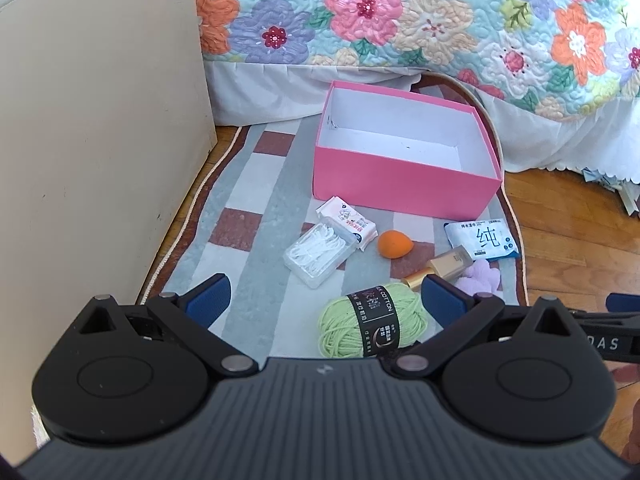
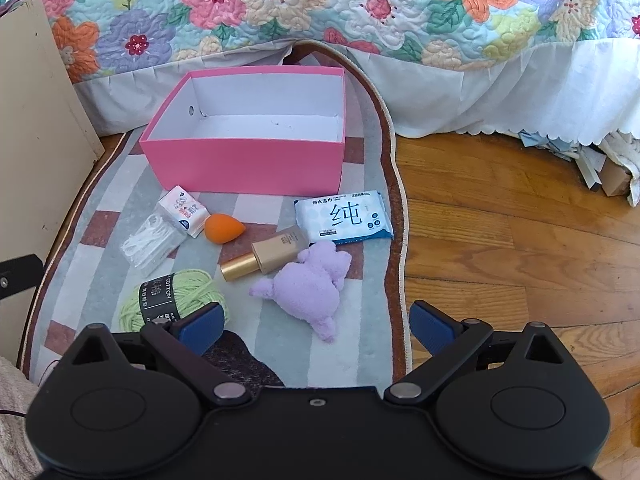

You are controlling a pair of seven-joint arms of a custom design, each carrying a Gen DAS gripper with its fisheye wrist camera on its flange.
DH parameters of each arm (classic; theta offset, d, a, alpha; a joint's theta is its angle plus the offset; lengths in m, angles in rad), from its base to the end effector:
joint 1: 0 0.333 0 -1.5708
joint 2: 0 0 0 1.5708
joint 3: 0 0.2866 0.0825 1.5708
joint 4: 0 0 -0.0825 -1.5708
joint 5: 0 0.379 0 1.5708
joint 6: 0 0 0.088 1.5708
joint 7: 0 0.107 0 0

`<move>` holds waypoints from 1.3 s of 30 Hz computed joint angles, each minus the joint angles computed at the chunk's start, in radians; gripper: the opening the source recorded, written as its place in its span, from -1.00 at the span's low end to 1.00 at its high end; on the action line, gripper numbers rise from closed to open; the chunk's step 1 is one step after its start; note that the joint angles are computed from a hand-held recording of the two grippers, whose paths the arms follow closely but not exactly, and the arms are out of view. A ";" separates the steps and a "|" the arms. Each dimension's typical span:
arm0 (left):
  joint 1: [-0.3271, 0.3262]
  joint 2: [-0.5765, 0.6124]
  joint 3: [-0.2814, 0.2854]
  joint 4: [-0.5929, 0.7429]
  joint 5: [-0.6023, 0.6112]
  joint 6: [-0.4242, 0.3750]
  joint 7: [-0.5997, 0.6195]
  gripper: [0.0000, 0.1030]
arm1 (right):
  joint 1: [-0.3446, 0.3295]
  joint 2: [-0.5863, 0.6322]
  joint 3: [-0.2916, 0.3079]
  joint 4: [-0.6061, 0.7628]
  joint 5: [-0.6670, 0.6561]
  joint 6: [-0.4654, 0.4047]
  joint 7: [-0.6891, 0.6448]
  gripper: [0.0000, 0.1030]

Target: Organize objects

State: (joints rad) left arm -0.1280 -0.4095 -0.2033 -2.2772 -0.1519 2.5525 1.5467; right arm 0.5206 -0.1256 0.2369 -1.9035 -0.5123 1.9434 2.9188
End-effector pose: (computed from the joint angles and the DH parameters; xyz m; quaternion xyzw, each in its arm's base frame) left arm 0.4567 -0.1662 0.5652 -0.5884 0.7365 -0.2848 0.1736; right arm 0.4120 0.3513 0.5469 -0.5167 0.8131 -0.2274 0.1421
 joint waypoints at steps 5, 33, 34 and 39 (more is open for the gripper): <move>-0.007 0.009 0.017 0.016 -0.030 -0.042 0.014 0.99 | -0.001 0.000 0.000 0.002 0.008 0.003 0.006 0.94; 0.027 0.139 0.053 0.293 0.001 -0.287 0.217 0.85 | -0.012 -0.058 0.006 -0.013 -0.054 0.057 -0.061 0.95; 0.024 0.144 0.059 0.302 -0.027 -0.287 0.228 0.85 | -0.015 -0.058 0.009 -0.012 -0.075 0.064 -0.067 0.95; -0.001 0.156 0.080 0.313 -0.169 -0.277 0.369 0.85 | -0.027 -0.029 -0.010 0.020 -0.050 0.121 -0.141 0.89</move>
State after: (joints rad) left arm -0.1292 -0.2533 -0.1232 -1.9637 -0.3204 2.2755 1.9156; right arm 0.4932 -0.1549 0.2272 -1.8832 -0.5622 2.0646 2.7773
